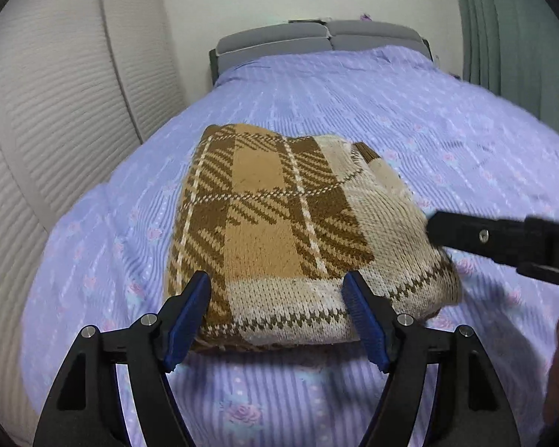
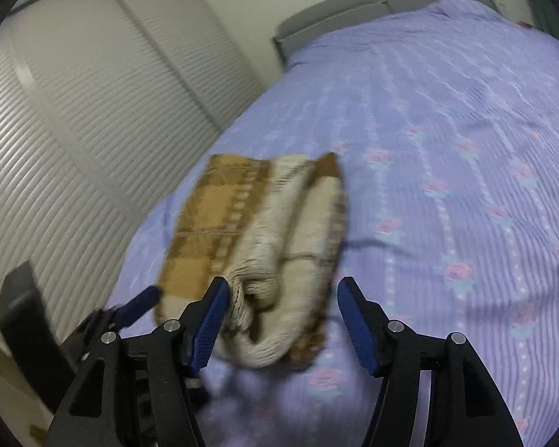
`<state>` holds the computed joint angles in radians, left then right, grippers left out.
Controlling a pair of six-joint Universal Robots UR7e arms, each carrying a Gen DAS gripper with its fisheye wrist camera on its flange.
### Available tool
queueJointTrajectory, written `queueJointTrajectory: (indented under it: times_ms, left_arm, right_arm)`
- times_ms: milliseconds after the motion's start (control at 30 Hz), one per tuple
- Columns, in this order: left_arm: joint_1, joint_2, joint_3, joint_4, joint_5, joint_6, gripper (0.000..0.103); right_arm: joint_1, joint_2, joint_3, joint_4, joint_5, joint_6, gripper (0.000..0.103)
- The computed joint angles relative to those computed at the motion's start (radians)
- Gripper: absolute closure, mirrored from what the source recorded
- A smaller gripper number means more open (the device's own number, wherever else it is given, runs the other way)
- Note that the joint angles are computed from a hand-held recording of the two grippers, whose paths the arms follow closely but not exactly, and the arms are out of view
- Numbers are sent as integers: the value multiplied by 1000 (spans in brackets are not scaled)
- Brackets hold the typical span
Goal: Fold small clothes
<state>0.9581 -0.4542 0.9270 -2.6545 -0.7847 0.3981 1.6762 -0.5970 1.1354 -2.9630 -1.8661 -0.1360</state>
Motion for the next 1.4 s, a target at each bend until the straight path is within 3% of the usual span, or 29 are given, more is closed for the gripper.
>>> queueJointTrajectory:
  times_ms: [33,100,300,433,500,633,733,800,1067,1200,1267,1400]
  left_arm:
    - [2,-5,10,-15,-1,-7,30]
    - [5,-11,20,-11,-4,-23,27]
    - [2,1,29,-53,4,-18,25]
    - [1,10,39,-89,11,-8,24]
    - [0,5,48,-87,11,-12,24]
    - [-1,-29,80,-39,-6,-59,23]
    - [0,-83,131,-6,-27,-165,22]
    - [-5,-108,168,-37,5,-193,22]
    - [-41,-161,263,-106,104,-156,22]
    - [-75,-187,302,-95,135,-176,19]
    - [-93,-197,315,-77,137,-186,16]
    - [-152,-213,358,-88,150,-196,5]
  right_arm:
    - [-8,-2,5,0,2,9,41]
    - [-15,9,-5,5,-69,31,41]
    - [-31,-5,17,17,-45,70,42]
    - [-9,-33,73,-83,9,7,42]
    - [0,-22,53,-53,23,-43,42]
    - [3,14,11,-23,7,-84,42]
    - [-10,16,16,-15,-28,-61,42]
    - [-19,19,10,4,-77,-57,44]
    - [-22,-20,59,-25,-46,-48,44]
    - [-16,-66,108,-61,-34,-95,43]
    - [-18,-106,150,-75,-43,-141,40]
    - [-13,-215,266,-124,-89,-222,23]
